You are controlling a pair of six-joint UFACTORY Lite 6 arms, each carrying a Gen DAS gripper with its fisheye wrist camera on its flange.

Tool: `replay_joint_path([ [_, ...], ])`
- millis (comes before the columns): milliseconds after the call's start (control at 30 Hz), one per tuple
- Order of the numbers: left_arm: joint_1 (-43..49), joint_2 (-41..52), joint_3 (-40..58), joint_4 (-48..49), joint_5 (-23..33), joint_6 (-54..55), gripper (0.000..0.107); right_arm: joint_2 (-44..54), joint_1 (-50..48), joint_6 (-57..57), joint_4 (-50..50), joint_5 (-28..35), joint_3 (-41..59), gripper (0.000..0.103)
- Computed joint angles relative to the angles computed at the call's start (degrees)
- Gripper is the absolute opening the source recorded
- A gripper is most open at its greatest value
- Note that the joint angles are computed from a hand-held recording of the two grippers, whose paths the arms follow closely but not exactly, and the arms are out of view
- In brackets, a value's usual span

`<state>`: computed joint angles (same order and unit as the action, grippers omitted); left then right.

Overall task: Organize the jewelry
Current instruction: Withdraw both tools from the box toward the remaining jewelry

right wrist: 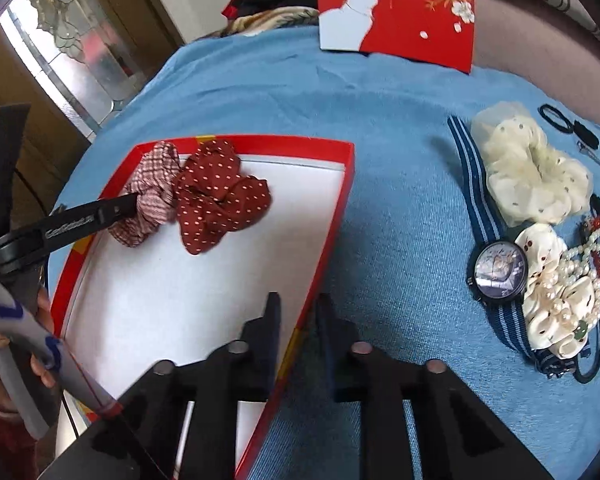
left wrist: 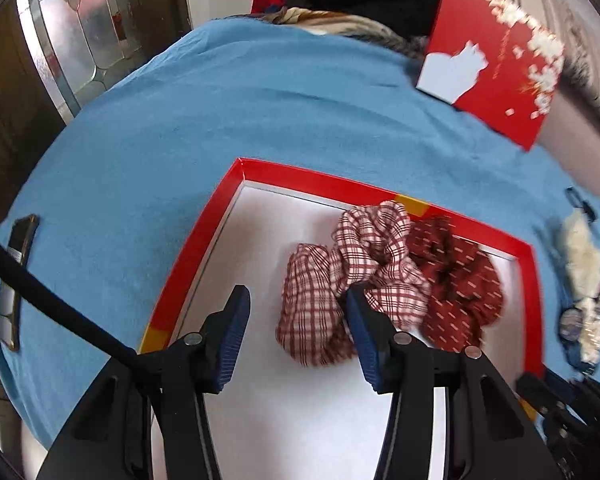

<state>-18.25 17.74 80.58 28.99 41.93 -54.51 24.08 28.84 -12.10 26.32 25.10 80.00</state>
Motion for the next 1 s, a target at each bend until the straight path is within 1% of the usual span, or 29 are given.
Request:
replay_joint_path([
  [100,0.5,3.6,3.3,2.7,2.0,-1.8,0.049,-0.1,-0.1,0.4,0.4,-0.6,-0.7,0.013],
  [167,1.3,3.7,4.0,2.5,2.1,-1.8,0.049,-0.7,0.2,2.1,-1.2,-0.8,-1.3,0.013],
  [300,2.1,-2.1,-0.2,0.9,-0.3,-2.0,0.049,-3.5,0.6,3.8,-1.8,-0.8,-4.7,0.013],
  [433,-0.5,-11.2,-5.7,2.8,1.2,-5.6,0.049,-6.0,0.7,2.8,-1.3,-1.2,-8.0,0.015],
  [467,-1.2,-13.0,-6.7,3.3,1.9,-6.4,0.049,-6.3,0.5,1.6,-0.3,-0.9,-8.2,0.018],
  [533,-3.1,-16.7,-8.2,3.9,4.1,-8.2,0.049,-7.6,-0.8,-4.1,5.6,0.0,-9.2,0.018],
  [600,-6.2,-21.2,-9.9,4.5,6.8,-11.1,0.049,-12.3,-2.4,-7.8,9.3,0.3,-12.3,0.025],
  [633,-7.8,-22.6,-10.2,4.7,8.0,-12.2,0.05,-14.8,-2.9,-8.4,9.4,0.2,-13.9,0.033],
  [667,-9.6,-23.7,-10.3,5.0,9.3,-13.4,0.052,-17.7,-3.6,-8.8,9.0,0.3,-15.7,0.038],
  [733,-14.5,-25.9,-10.2,6.1,12.5,-16.2,0.054,-24.9,-6.0,-9.7,7.6,1.0,-20.4,0.041],
  [833,-23.1,-25.9,-8.2,7.7,16.4,-20.7,0.056,-34.2,-14.1,-15.7,10.0,5.0,-27.1,0.042],
  [867,-25.3,-25.0,-7.0,8.0,17.0,-21.6,0.057,-36.8,-17.4,-18.2,11.0,6.3,-29.4,0.043],
  [900,-27.0,-24.0,-5.9,8.0,17.1,-22.1,0.058,-39.6,-23.1,-22.2,12.4,8.5,-32.1,0.043],
  [1000,-32.5,-17.2,0.2,7.1,15.6,-23.3,0.06,-40.8,-35.4,-31.0,14.6,12.4,-34.6,0.043],
])
